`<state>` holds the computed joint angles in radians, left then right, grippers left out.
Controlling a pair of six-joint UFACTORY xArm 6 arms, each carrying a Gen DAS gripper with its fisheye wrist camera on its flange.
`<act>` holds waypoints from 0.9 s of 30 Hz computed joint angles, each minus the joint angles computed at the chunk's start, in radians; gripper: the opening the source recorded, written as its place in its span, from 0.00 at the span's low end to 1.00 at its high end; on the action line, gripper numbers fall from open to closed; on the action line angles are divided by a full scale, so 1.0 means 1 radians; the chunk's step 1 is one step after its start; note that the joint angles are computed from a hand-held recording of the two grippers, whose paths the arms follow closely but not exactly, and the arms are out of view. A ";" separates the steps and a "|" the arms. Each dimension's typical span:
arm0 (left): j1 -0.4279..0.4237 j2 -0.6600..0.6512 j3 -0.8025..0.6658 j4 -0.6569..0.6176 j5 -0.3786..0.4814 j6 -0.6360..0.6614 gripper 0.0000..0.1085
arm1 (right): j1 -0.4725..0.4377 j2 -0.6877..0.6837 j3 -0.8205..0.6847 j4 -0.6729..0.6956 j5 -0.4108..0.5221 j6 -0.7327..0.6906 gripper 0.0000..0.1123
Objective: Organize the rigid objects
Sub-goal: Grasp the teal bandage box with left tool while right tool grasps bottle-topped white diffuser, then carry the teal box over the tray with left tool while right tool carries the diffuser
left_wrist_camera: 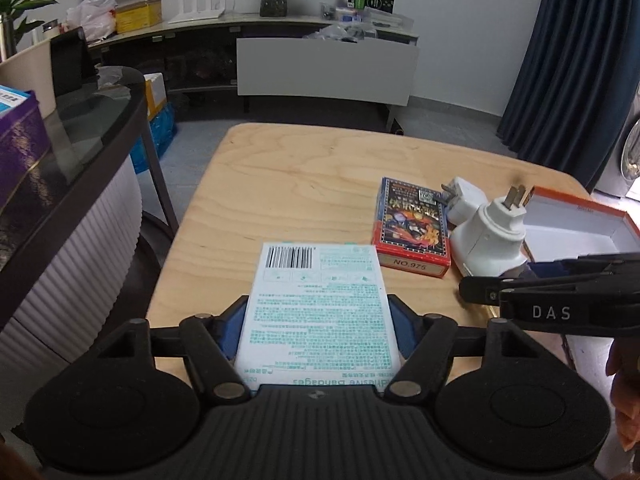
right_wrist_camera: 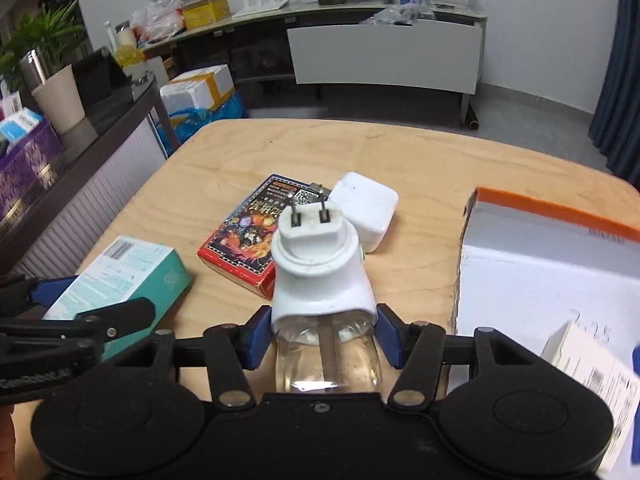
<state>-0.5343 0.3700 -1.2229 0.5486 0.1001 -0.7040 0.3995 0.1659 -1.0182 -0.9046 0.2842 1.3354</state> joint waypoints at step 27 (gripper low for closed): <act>-0.205 -0.273 0.129 0.523 0.008 -0.592 0.66 | 0.283 -0.976 0.635 -0.301 0.470 0.476 0.59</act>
